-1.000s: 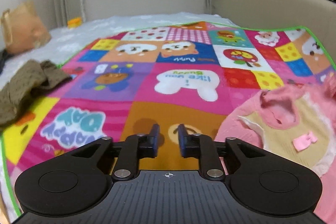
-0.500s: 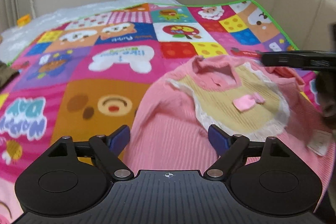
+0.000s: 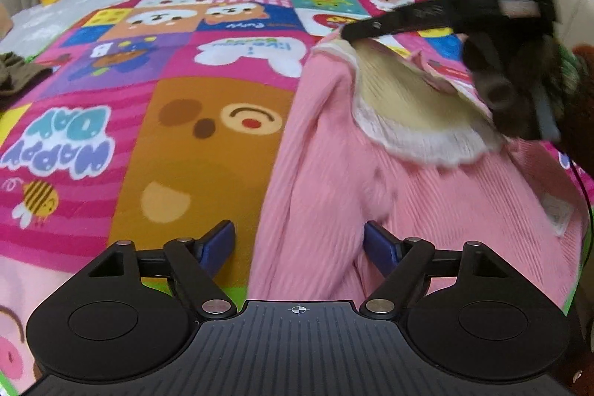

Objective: Fold clothes

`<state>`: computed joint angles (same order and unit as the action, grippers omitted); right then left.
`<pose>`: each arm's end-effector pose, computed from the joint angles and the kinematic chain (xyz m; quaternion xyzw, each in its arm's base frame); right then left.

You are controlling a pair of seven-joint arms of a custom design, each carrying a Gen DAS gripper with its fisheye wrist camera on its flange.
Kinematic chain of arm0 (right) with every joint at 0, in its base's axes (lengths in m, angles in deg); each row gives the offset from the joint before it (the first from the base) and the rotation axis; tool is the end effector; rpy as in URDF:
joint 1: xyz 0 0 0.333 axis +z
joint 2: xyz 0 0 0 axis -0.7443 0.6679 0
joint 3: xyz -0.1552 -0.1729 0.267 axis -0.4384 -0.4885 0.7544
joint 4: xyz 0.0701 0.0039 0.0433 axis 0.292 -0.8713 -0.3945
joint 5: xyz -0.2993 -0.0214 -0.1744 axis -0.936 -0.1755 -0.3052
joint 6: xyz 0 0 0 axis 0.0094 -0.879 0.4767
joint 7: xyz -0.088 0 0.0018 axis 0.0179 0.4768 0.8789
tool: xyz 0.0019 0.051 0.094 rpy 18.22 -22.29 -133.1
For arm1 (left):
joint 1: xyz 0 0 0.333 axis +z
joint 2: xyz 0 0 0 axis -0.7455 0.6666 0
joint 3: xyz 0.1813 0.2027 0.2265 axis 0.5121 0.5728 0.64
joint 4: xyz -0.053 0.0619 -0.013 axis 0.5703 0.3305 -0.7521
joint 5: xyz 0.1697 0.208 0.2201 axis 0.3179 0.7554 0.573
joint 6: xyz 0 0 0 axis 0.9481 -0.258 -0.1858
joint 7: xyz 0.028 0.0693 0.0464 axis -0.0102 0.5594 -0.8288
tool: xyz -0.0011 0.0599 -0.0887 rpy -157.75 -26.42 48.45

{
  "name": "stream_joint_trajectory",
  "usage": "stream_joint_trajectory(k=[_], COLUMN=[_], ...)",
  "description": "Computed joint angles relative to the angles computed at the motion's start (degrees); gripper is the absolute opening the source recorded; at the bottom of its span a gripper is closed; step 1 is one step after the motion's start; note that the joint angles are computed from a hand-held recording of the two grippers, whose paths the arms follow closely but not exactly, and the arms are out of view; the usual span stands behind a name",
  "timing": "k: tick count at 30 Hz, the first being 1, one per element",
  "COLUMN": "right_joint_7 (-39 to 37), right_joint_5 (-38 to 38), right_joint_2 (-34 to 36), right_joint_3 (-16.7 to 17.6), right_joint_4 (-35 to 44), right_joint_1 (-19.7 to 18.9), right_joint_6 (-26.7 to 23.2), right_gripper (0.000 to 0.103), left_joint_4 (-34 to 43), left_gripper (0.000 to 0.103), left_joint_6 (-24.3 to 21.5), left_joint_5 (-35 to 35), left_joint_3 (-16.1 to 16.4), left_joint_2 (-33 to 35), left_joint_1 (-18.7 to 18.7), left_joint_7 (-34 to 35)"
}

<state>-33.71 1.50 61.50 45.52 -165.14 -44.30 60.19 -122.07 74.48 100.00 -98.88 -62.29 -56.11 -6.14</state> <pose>0.6484 0.1497 0.5315 -0.8510 0.2711 -0.0206 0.4492 0.3786 -0.2582 0.5086 -0.7029 0.6058 -0.2975 0.2247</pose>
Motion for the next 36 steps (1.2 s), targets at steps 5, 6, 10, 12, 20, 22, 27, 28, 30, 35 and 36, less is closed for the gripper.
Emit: stream_joint_trajectory(k=[5, 6, 10, 12, 20, 22, 27, 28, 30, 35, 36], right_joint_7=[-2.6, -5.2, -20.4, -28.5, -42.9, -36.3, -26.0, -30.4, -33.9, -25.2, -23.9], right_joint_5=[2.1, 4.0, 9.9, 12.6, 27.8, 26.7, 21.2, 24.8, 29.7, 28.2, 26.1], right_joint_2=[-0.8, -1.9, -7.2, -8.3, -0.6, 2.8, 4.5, 4.5, 3.5, -5.9, -8.1], right_joint_3=[0.0, -0.3, -3.5, -4.6, -4.6, -5.0, -4.2, -1.6, 0.8, -2.6, -3.6], right_joint_4=[-0.9, -2.2, -11.1, -14.9, -10.5, -6.1, -4.6, -4.3, -4.5, -14.0, -16.4], right_joint_1=[-2.8, -4.0, -5.3, -5.3, -6.6, -6.8, -9.6, -11.6, -14.3, -17.7, -18.5], right_joint_6=[0.3, 0.4, 12.9, 21.2, 44.1, 48.6, 49.4, 50.3, 49.1, 29.6, 23.8], right_gripper=[0.045, 0.049, 0.055, 0.064, 0.014, 0.014, 0.025, 0.032, 0.043, 0.069, 0.071], left_joint_4=[-0.7, -0.7, 0.5, 2.0, 9.0, 10.0, 9.5, 9.0, 7.6, 4.9, 4.2], left_gripper=[0.07, 0.059, 0.03, 0.021, 0.022, 0.026, 0.046, 0.048, 0.06, 0.077, 0.08], left_joint_6=[-0.7, -1.0, -2.3, -4.6, -17.8, -20.7, -24.8, -24.7, -23.4, -17.7, -15.1], left_joint_5=[2.5, 2.9, 4.8, 6.0, 9.0, 9.9, 9.7, 9.3, 8.1, 6.6, 6.6], left_joint_3=[-0.8, -0.8, -0.6, -0.4, 2.8, 3.1, 3.2, 3.1, 3.1, 1.2, 0.7], left_joint_2=[-0.6, -0.7, 0.2, 1.2, 5.9, 6.3, 4.1, 3.2, 0.9, -4.2, -5.1], left_joint_1=[0.7, 0.8, 1.1, 0.8, -2.5, -3.4, -5.1, -5.3, -5.4, -5.3, -5.2], left_joint_7=[-3.2, -3.6, -4.4, -3.9, 1.5, 1.3, -1.8, -2.5, -4.1, -7.4, -8.5])
